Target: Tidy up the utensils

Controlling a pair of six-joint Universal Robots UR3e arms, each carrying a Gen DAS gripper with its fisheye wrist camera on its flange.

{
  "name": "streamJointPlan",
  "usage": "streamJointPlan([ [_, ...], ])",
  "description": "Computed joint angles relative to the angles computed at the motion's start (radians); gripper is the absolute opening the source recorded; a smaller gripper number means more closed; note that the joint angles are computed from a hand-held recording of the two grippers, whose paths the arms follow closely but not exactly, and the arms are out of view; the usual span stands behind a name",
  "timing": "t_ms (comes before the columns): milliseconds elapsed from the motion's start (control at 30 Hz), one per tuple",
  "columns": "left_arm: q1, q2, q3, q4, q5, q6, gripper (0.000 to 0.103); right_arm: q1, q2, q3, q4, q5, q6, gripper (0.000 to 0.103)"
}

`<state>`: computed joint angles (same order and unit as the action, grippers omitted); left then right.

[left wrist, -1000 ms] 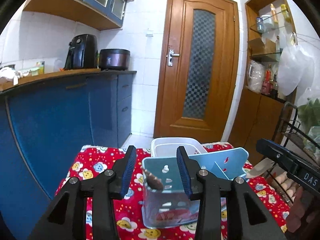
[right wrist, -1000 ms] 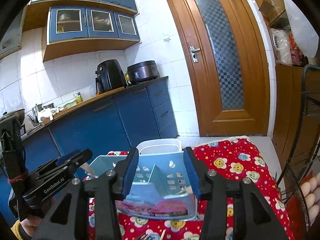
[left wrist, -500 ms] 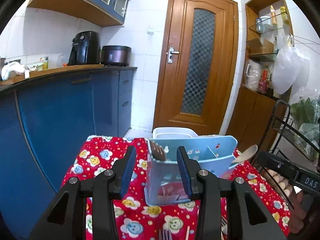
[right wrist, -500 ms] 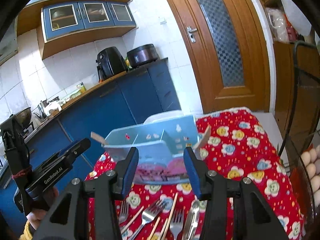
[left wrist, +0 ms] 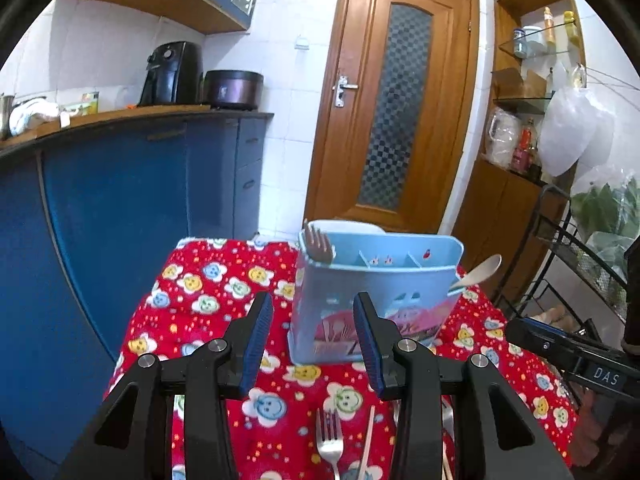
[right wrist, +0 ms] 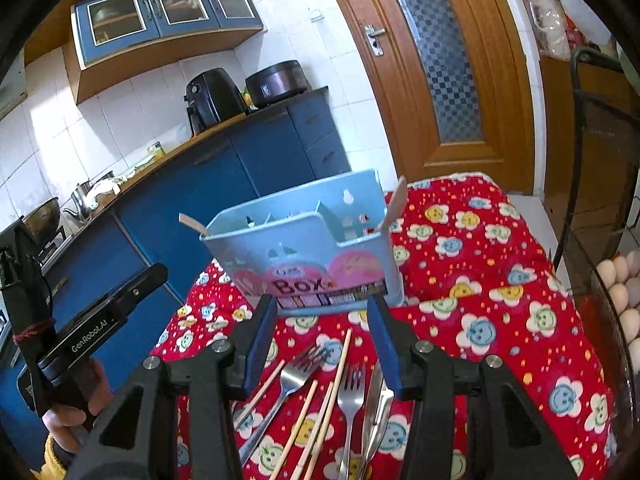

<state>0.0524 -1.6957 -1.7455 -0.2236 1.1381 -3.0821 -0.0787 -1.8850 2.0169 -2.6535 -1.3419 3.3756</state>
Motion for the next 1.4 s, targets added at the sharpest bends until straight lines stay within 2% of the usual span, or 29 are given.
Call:
streamJointPlan([
  [533,0.02,0.026,-0.076,-0.147,-0.009,0.074,0.043,-0.024,-0.054,0.111,0.078,-0.001,-0.028,0.05],
  [867,-0.007,-0.012,-0.085,-0.19,-0.005,0.086,0.043,-0.03,-0.045,0.147,0.081,-0.007,-0.039,0.05],
  [1200,-0.08,-0.038,-0.084,-0.237,0.075,0.126,0.043,-0.058,-0.078,0.187,0.105,0.015,-0.061,0.05],
  [1400,-0.102,-0.04,-0.089,-0.249,0.08,0.15,0.043,-0.055,-0.069,0.189,0.127,0.007,-0.067,0.048],
])
